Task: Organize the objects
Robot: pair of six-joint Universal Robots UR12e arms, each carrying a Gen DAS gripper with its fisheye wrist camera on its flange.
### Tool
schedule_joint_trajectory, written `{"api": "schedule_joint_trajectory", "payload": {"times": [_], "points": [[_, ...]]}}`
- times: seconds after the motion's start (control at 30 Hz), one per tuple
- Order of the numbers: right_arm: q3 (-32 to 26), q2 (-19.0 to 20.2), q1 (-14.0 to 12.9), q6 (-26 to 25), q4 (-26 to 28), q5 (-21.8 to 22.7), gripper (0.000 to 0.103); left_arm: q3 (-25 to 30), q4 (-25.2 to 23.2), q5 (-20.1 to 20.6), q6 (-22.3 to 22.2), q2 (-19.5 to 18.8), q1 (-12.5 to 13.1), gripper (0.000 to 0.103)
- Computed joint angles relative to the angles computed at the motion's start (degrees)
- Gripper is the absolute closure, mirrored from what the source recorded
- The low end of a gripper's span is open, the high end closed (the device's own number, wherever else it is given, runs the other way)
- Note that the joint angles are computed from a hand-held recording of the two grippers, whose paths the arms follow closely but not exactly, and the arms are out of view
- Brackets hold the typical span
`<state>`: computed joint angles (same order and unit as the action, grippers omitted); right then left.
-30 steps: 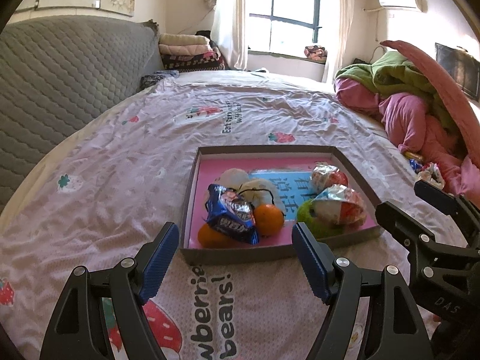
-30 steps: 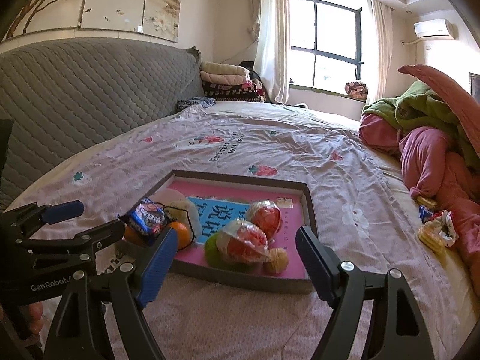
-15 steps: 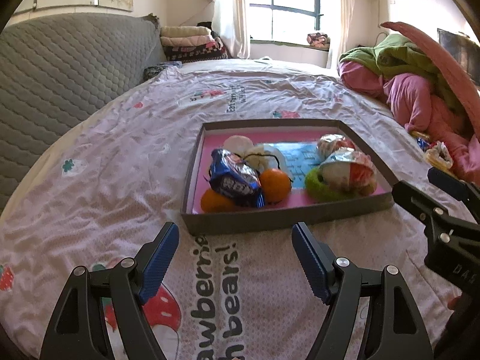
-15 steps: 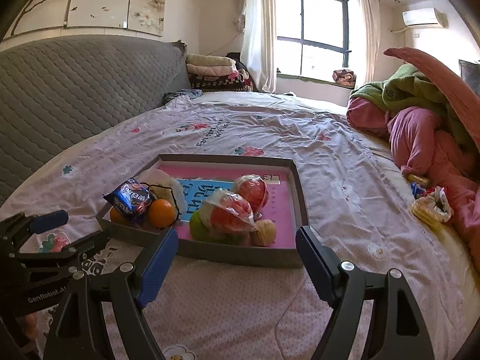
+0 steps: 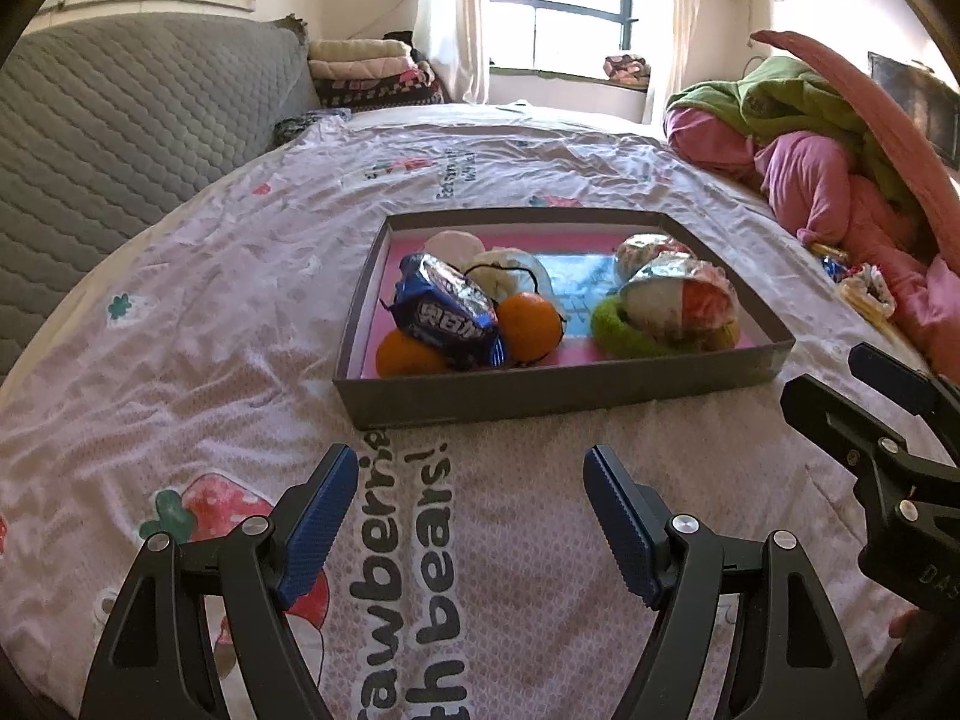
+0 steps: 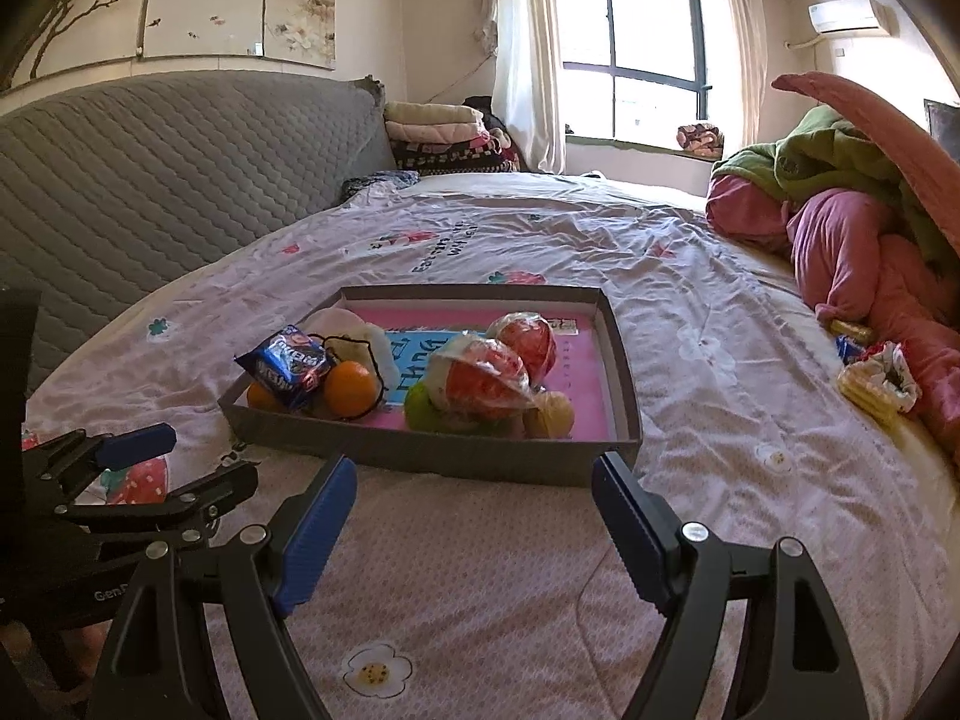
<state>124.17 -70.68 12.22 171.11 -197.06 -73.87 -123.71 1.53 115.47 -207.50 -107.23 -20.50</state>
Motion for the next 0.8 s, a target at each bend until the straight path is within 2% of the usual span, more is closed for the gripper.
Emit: {"api": "schedule_joint_trajectory", "payload": {"times": [0.43, 0.8], "points": [[0.9, 1.1, 0.1, -0.2, -1.3, 0.8, 0.023, -0.7, 1.3, 0.8, -0.6, -0.7, -0.1, 0.024], [1.8, 1.8, 0.1, 1.2, -3.6, 1.0, 0.023, -1.2, 4.8, -0.2, 0.3, -1.6, -0.5, 0.024]]}}
